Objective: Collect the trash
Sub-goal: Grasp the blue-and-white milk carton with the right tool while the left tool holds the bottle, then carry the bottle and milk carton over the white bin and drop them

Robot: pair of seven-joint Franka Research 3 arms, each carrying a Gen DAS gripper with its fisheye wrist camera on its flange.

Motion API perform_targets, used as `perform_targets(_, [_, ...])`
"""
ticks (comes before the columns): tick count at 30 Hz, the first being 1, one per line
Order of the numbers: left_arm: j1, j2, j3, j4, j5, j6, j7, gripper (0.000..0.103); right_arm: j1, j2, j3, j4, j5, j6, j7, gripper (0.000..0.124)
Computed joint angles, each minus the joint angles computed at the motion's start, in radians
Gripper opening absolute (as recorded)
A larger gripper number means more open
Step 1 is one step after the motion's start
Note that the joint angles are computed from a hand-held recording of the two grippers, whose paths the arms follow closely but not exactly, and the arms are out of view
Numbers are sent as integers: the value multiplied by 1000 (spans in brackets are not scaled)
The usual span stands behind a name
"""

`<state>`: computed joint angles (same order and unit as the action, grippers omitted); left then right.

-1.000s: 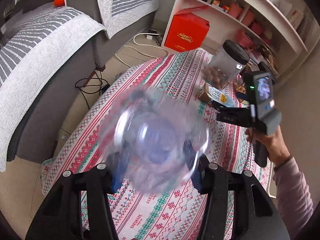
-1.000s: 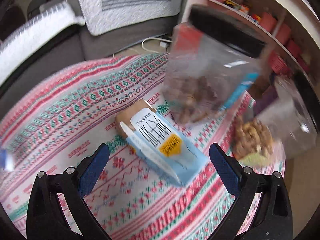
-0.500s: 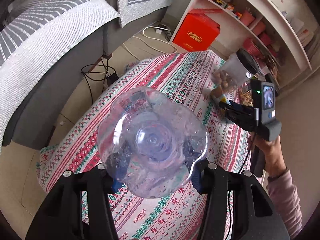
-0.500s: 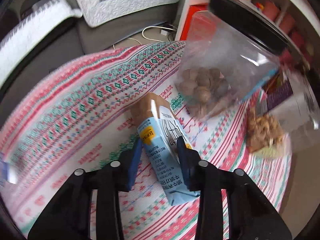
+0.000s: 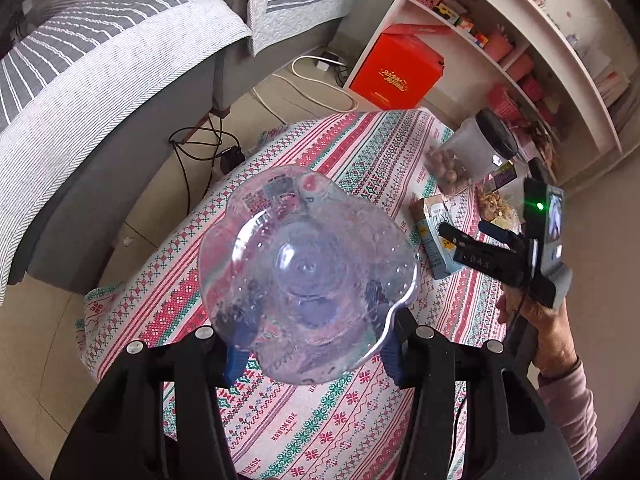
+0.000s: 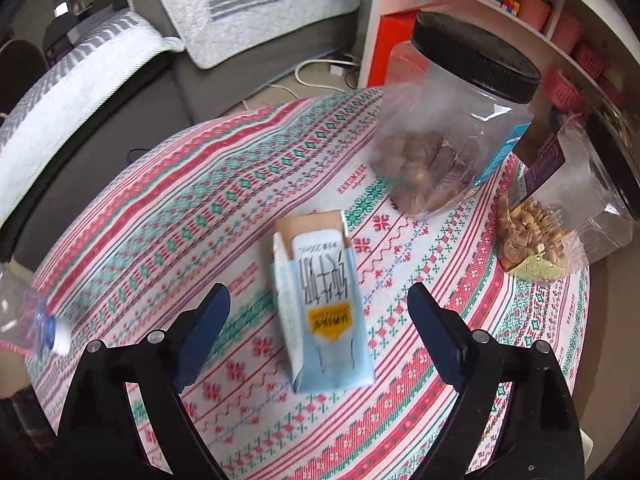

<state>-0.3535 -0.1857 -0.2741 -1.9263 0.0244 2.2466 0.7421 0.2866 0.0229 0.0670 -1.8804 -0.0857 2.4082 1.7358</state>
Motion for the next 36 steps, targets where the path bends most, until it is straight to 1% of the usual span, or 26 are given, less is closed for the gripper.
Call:
perform_targets(2, [1,0,0,0,2,-4,-2,52,4,65,-3,65,-30,-37,40,89])
perform_targets(3, [2,-1,0,0,4,-5,-5,52,10,104,-7,110,-48,-77,53,92])
perform_targets(5, [2,0,-1,2,7,-7,-7,52,24,148,-12,151,-54,-140,61,92])
perform_targets(6, [2,1,-1,3,8,-7,-8,52,28,161,-14,156,-42,-158,61,85])
perform_targets(7, [1,2,-2,5,9,-7,-8,52,23,159,-12,144,4,-146,49,69])
perform_targets(8, [1,3,-2,6,10,-6,-7,52,17,135,-12,105,54,-92,51,63])
perform_targets(9, [0,3,-3,5,12,-5,-9,52,18,124,-13,95,64,-87,54,59])
perform_targets(10, [-1,3,-4,5,13,-4,-10,52,23,108,-15,79,55,-79,60,59])
perform_targets(15, [-1,-3,-1,-3,8,15,-10,52,23,-23,-5,-44,45,22,85,59])
perform_targets(19, [-8,-1,0,-3,-12,30,1,52,3,-153,13,-138,56,84,131,59])
perform_targets(22, [-15,2,-5,3,-20,40,9,52,-16,-231,33,-193,59,115,158,59])
perform_targets(29, [-34,24,-17,21,-32,81,23,52,-76,-418,71,-335,74,187,240,59])
perform_targets(36, [-61,69,-38,60,-23,103,45,52,-161,-579,117,-483,50,235,314,59])
